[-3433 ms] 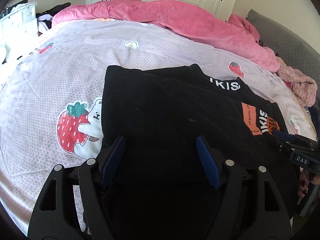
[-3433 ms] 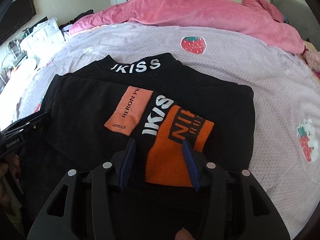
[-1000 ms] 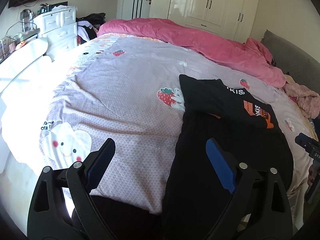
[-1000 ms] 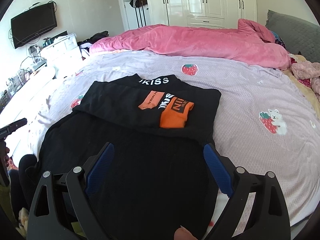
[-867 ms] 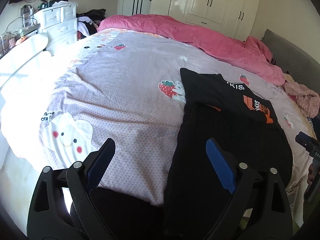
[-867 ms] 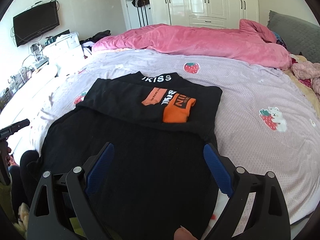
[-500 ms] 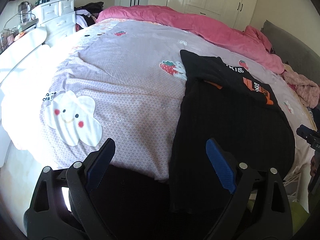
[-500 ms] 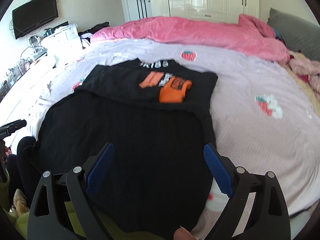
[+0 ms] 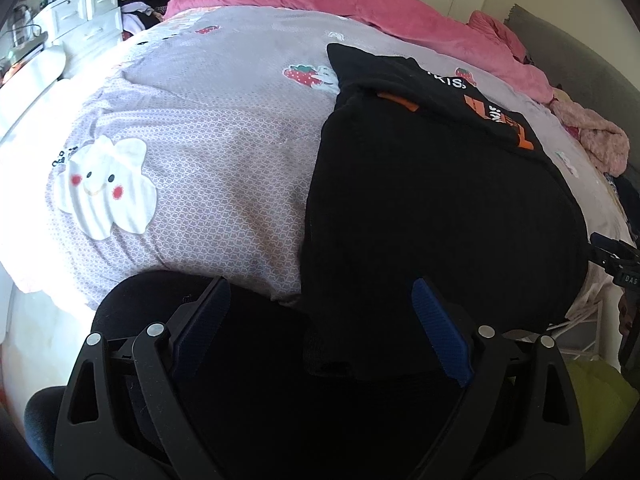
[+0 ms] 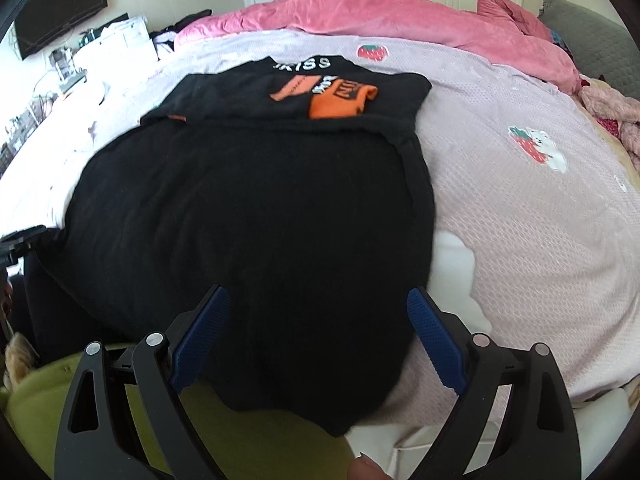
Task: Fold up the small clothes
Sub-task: 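Move the right gripper to the shirt hem and close on it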
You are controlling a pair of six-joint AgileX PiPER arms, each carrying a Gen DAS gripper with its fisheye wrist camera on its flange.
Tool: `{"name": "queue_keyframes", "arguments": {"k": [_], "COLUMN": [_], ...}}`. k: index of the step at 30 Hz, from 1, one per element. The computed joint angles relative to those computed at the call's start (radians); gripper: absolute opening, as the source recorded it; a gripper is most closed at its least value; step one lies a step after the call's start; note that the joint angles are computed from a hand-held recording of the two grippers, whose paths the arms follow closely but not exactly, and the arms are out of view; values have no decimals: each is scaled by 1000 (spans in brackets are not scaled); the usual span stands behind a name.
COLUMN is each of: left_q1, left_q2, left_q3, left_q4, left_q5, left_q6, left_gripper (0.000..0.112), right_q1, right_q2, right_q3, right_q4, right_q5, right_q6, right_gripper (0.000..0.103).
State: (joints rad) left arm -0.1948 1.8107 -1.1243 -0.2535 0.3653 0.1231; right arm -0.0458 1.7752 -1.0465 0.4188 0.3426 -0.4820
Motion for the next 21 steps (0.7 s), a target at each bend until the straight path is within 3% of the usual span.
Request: {"name": "queue_keyframes", "arguments": {"k": [6,8,10,11,15,19,21], "left_q1": [-5,-5,-5,-5,-3,-8,-10], "left_q2": [30,38,45,48,48,48,48], "left_q3": [-17,-20,-24,-26,-27,-26,-24], "left_q4": [-60,-84,-87,-82,-78,-61,-43], "left_q5": [30,39,44,44,44,41,34], "left_q6": [70,96,98,93,85,70,52], "left_gripper": [59,49,40,36,32,29,14], "right_q1": [-48,-76,-97,-106,-129,-129,-123], "right_q2": [-24,-32,-39,-40,-35,-12,8], "right_q3": [42,50,59,62,87,102,93], "right_q4": [-30,10,34,42,73,144,155], "right_q5": [37,76,115,131,169,161,147], "right_q6": [-24,-90,-139,-156,-198,-253,-252], "right_gripper": [90,81,63,60,40,37,38]}}
